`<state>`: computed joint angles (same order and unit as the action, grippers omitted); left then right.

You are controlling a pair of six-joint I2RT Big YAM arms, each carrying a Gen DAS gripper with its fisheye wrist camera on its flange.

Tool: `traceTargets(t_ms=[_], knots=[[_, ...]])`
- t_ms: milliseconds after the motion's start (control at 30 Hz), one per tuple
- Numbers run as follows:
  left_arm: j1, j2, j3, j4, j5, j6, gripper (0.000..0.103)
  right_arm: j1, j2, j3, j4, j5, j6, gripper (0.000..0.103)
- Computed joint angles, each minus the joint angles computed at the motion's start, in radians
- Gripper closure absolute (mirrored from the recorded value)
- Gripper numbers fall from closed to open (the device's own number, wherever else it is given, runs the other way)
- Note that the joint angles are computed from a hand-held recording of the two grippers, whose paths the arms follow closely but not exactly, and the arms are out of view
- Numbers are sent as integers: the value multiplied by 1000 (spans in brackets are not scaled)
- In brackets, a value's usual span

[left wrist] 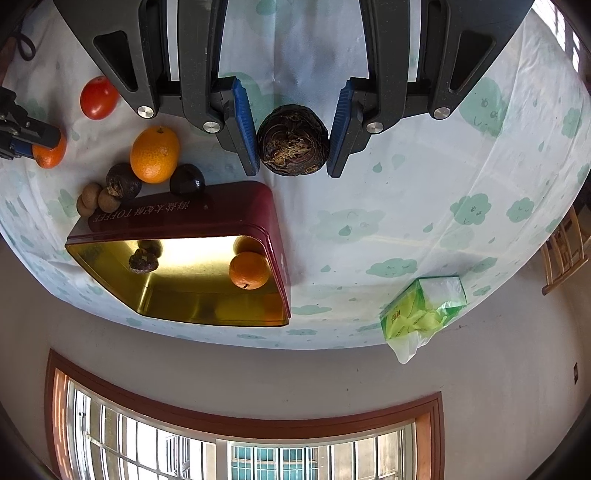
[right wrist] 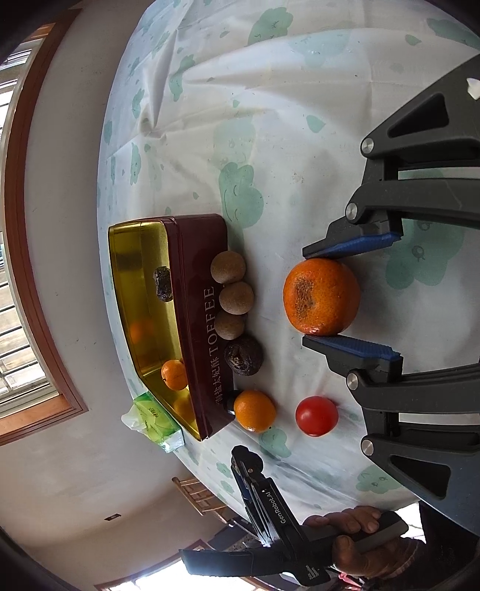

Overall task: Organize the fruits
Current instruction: 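Lift and hold both grasped fruits above the table, then carry both held fruits over the TOFFEE tin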

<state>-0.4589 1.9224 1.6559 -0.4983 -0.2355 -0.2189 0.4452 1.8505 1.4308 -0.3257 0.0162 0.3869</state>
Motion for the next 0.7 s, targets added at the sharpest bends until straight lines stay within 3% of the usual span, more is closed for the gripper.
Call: traceTargets(t_ms=[700], knots=[[-21,-13,55,-1,-9,32,64,13,-37,38,38,-44,-14,67]])
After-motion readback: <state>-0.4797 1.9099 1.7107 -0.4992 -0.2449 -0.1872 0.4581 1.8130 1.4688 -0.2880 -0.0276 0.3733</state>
